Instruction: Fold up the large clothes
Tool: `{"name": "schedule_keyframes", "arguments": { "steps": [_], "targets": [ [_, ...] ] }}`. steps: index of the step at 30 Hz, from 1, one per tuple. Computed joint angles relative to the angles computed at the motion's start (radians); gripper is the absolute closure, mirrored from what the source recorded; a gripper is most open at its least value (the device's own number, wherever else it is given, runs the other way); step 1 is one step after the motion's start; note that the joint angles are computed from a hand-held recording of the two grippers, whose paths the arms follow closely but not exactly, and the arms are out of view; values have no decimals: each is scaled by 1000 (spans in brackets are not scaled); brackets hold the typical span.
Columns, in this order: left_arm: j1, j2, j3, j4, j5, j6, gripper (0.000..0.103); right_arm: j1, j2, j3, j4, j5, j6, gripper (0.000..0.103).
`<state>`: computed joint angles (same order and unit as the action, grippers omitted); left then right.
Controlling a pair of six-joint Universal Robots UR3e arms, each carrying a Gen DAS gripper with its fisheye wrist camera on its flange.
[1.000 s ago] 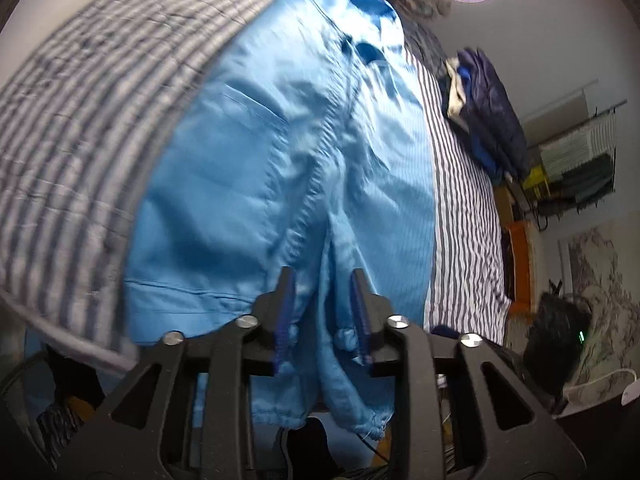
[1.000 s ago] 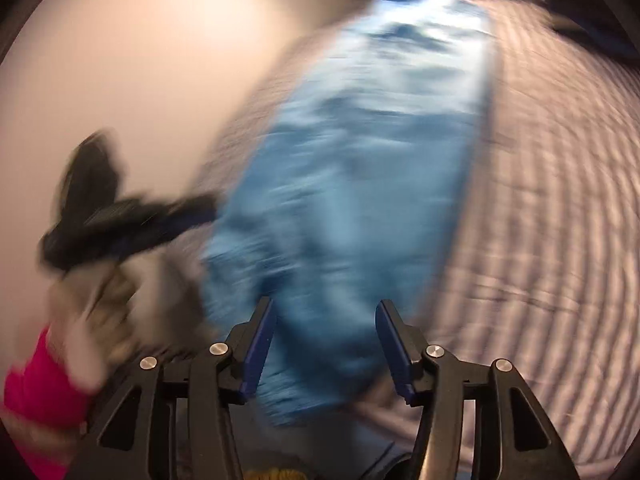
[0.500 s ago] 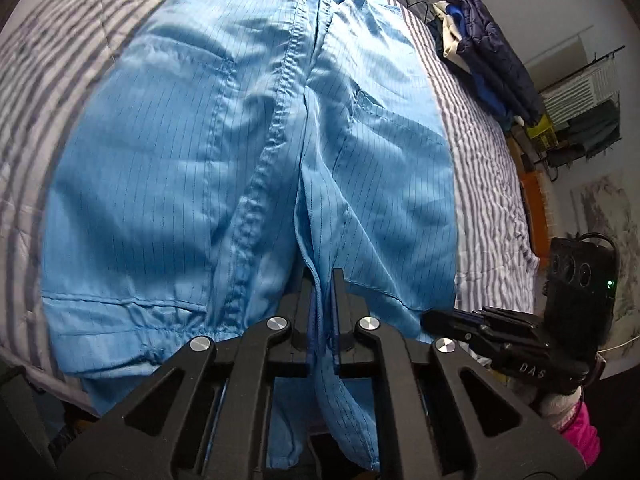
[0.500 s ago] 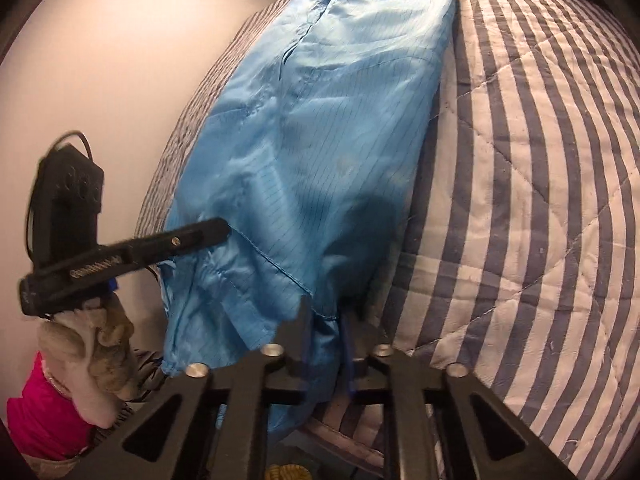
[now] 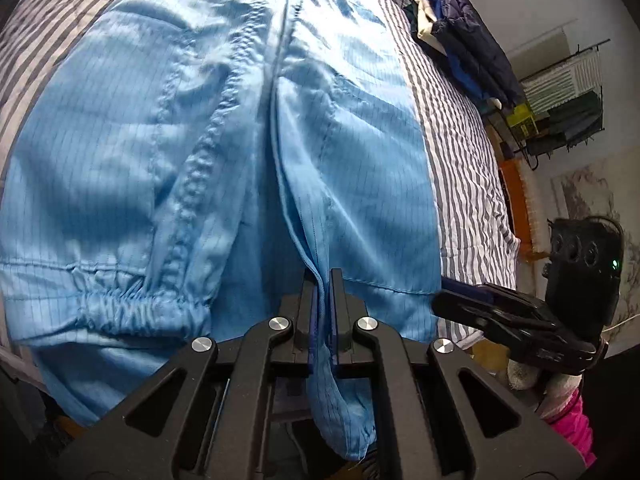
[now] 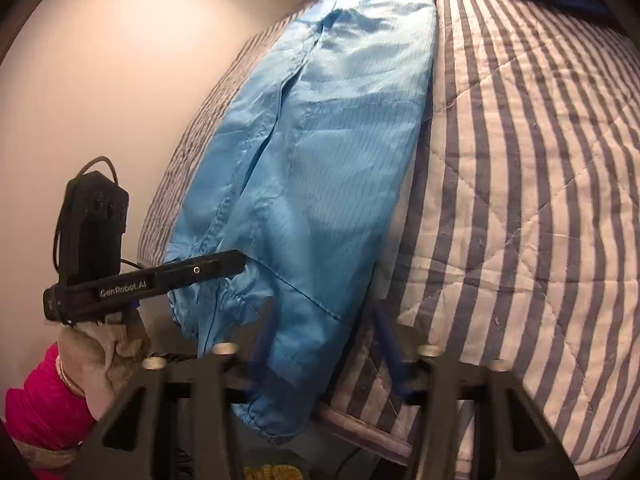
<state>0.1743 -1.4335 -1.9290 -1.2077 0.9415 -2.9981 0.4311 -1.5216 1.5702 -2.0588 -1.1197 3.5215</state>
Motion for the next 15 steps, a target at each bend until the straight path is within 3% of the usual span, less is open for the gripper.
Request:
{"name": "schedule_keyframes", "arguments": {
  "steps": [2,4,9,12,13,15],
  "targets": [
    [-22,-12,4,30,4,-20,101,19,40,-45,37,-28,-5,99],
    [-50,-26,4,69,19,-36,101,40,58,-83,66,-84,7,102],
    [-100,-25,-20,106,87,-10,101,65,69,-122,112,-166,-22,102],
    [-30,55,12,-50,46,86,100,81,78,-139,126,-157,-26,89],
    [6,94,19,-100,30,118,97,89,80,-150,122,-161,-21,79],
    [139,205,35,-262,-33,240,87,120,58,-171,102,-222,-11,79]
  ]
}}
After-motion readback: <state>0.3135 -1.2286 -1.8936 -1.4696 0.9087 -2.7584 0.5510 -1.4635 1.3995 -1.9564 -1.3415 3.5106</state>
